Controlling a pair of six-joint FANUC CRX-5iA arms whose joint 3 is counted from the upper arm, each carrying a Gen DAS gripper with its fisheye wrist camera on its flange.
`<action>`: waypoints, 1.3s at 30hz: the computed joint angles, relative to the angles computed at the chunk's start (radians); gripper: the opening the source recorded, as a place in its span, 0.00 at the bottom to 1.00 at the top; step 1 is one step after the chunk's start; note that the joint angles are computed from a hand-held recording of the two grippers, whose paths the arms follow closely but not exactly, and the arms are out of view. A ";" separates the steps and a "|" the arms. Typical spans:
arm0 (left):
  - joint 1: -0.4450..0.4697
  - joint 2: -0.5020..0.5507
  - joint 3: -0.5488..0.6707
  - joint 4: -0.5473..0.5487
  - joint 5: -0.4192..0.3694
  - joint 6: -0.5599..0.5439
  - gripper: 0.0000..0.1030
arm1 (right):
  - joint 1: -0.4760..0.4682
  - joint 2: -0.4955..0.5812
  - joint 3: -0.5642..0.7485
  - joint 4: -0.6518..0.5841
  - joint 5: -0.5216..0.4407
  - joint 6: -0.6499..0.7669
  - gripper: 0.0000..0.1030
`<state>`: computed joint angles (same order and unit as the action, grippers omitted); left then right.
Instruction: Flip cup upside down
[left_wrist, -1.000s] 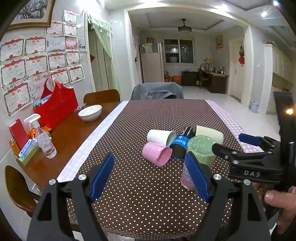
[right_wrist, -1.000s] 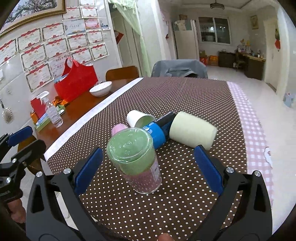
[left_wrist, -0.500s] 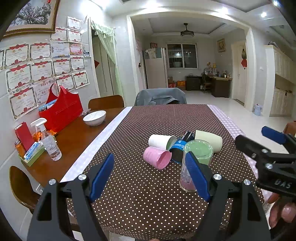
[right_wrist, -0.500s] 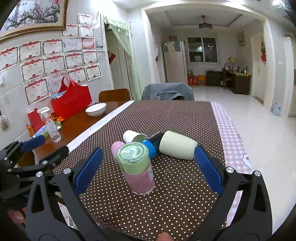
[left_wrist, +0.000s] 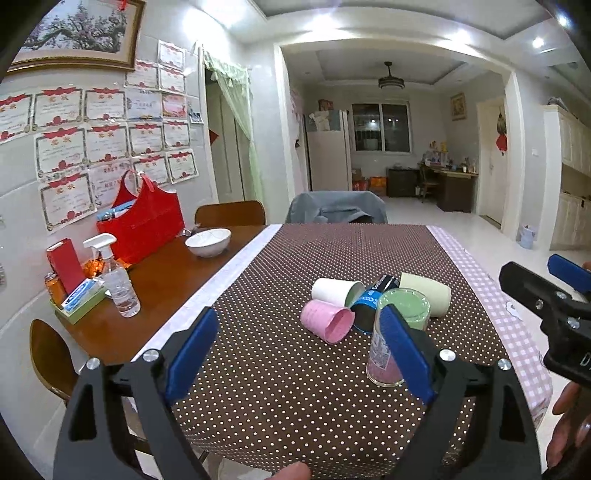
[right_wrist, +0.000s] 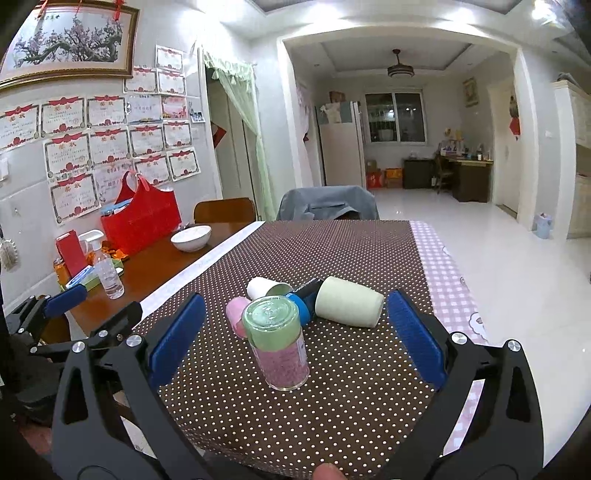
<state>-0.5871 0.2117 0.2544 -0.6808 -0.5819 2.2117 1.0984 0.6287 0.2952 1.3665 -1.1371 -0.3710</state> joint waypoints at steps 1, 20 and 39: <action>-0.002 0.000 0.000 -0.003 0.000 0.001 0.85 | 0.001 -0.001 -0.002 0.001 -0.001 -0.003 0.94; -0.032 -0.019 -0.008 -0.070 -0.032 0.074 0.88 | 0.015 -0.004 -0.001 -0.003 -0.032 -0.009 0.94; -0.034 -0.018 -0.007 -0.079 -0.039 0.091 0.88 | 0.015 -0.006 -0.003 -0.008 -0.025 -0.011 0.94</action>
